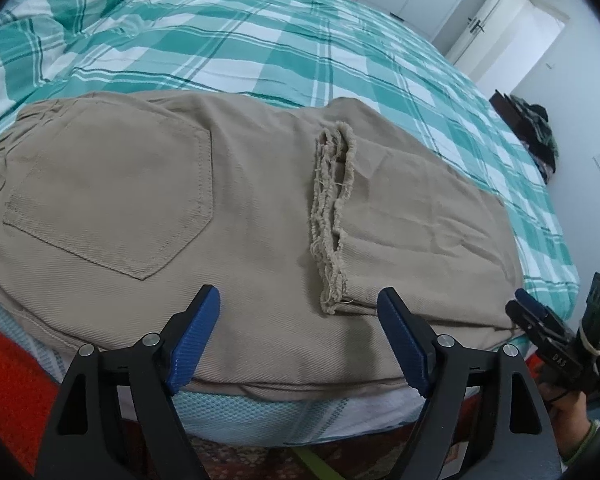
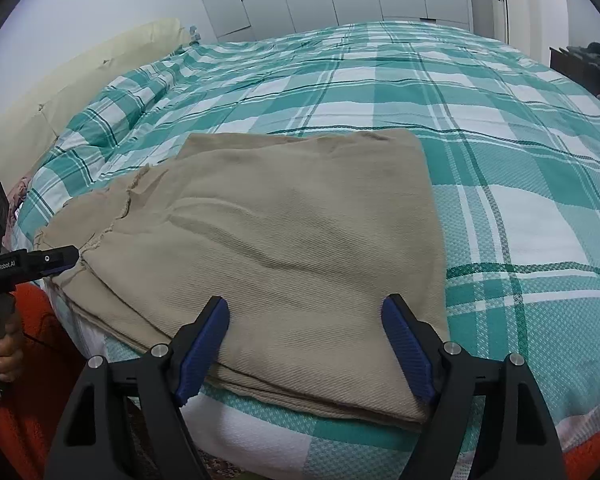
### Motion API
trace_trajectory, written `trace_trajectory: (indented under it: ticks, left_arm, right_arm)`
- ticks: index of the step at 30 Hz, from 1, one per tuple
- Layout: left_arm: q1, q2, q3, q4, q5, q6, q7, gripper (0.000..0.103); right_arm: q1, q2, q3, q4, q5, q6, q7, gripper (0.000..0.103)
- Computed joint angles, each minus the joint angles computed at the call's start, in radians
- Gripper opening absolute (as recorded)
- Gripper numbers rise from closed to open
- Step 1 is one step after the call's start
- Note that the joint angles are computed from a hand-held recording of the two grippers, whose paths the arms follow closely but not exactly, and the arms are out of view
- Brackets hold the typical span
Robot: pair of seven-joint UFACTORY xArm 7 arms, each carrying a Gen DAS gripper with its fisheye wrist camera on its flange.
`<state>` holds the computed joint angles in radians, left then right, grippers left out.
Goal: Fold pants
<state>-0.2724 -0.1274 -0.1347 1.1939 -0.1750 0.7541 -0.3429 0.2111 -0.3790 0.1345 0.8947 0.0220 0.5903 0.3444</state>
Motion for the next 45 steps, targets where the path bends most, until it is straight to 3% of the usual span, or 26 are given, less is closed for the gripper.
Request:
trace_trajectory:
  ticks: [45]
  left_arm:
    - [-0.005, 0.012, -0.005, 0.007, 0.029, 0.0, -0.005, 0.086]
  right_arm:
    - [0.001, -0.008, 0.006, -0.012, -0.013, -0.011, 0.013, 0.083]
